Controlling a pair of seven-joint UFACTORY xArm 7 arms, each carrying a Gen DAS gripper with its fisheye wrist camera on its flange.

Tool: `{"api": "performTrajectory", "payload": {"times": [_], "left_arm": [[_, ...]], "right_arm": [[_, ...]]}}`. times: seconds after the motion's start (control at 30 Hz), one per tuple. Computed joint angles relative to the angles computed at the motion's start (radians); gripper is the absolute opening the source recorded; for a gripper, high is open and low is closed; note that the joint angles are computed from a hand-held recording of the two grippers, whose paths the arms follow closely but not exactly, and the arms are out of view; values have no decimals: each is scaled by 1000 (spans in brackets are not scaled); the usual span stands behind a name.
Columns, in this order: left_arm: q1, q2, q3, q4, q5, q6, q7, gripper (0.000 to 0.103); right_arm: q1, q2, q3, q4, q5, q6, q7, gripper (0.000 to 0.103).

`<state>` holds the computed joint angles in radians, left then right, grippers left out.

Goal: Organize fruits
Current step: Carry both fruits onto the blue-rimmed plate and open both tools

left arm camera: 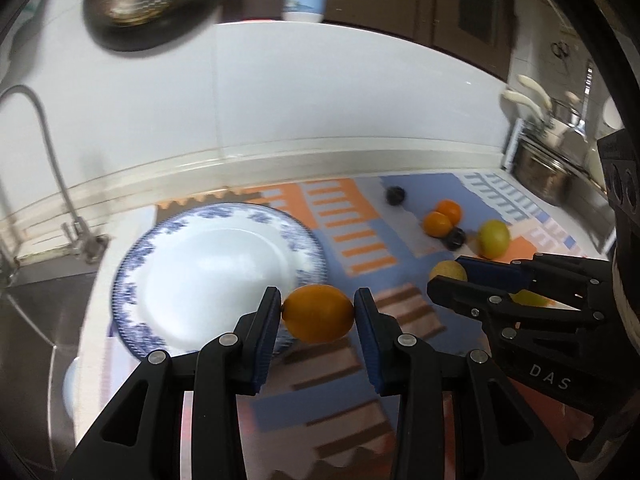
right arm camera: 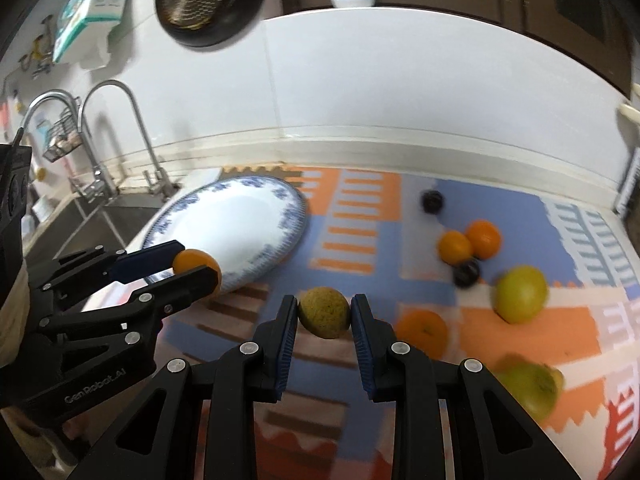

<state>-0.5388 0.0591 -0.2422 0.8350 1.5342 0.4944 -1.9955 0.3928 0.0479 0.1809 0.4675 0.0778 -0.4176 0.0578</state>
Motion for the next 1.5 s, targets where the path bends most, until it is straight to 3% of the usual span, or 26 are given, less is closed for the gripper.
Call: {"api": "performTrajectory", "payload": {"times": [0.23,0.37,0.43,0.53,0.93,0.97,1.0,1.1,1.23,1.4,1.5], "left_arm": [[36,-41,14,-55,-26,21,-1,37],[61,-46,22,-76,-30,16,-8,37],[72,-44,26,-82,-29,16,-6,37],[89,-27,35,-80,-27,-2,-7,37],[120,2,61,-83,-66,-48,18,38],[121,1,62,-85,-68,-47,19,39],[118,-1,60,-86,-74,-38,22,47],[109,-17,51,-94,-87,-3,21,53],[108,-52,42,-115,-114,-2,16,55],[93,-109,8,-132,-209,23,81,68],[82,-135,-19,-131,-230,53,91,76]], "right_arm": [[-5,94,20,109,-115,14,37,29],[-95,180,88,207,-282,49,149,29],[-70,212,74,246,-280,64,147,29],[-100,257,106,296,-319,83,174,29],[-98,359,133,419,-309,165,113,29],[-89,360,127,421,-300,163,109,29],[-79,359,117,421,-290,161,104,30],[-40,341,81,404,-251,140,92,43],[-9,296,47,357,-213,105,79,43],[76,207,-29,274,-111,67,29,44],[98,140,-44,209,-45,40,-2,51]]}}
